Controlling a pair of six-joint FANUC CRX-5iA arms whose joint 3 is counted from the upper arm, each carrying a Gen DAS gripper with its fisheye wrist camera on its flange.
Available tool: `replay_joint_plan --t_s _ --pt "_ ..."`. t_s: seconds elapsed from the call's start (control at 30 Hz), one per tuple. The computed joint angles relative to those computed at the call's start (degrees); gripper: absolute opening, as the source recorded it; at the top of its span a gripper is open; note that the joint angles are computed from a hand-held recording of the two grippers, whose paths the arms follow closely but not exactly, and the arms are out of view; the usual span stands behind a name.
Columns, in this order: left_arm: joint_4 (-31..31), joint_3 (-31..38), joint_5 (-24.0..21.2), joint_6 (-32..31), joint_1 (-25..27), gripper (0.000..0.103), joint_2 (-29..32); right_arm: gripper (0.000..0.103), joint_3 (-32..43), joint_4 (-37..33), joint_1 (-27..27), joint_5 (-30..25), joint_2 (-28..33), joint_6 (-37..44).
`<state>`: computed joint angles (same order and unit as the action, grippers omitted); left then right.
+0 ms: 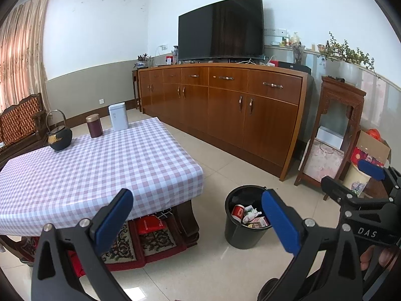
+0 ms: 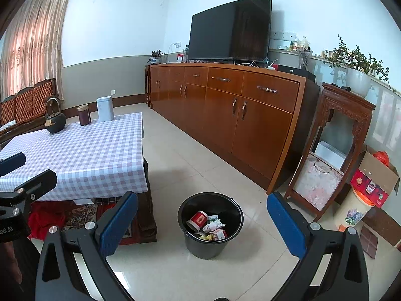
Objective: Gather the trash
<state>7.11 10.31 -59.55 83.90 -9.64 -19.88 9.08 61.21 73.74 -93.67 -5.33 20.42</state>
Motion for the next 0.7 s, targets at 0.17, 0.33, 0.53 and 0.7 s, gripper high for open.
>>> replay_joint_plan --t_s 0.17,0.33,0.53,0.7 --pt "0.3 0.1 -0.2 0.0 0.1 0.103 0.1 0.103 0.1 0.1 -0.2 0.1 0.0 0.3" --pt "0.0 0.3 -0.3 0.3 0.0 0.103 0.2 0.103 0.1 0.2 -0.3 0.1 0.0 0.3" --pt "0.0 0.3 -0.2 0.1 -0.2 0.103 0.2 0.103 0.0 0.0 -0.3 0.1 -0.1 0.3" --pt "0.4 0.5 -0.6 0.2 -0.1 0.103 0.5 0.103 0.1 0.0 -0.4 0.1 -0.1 0.3"
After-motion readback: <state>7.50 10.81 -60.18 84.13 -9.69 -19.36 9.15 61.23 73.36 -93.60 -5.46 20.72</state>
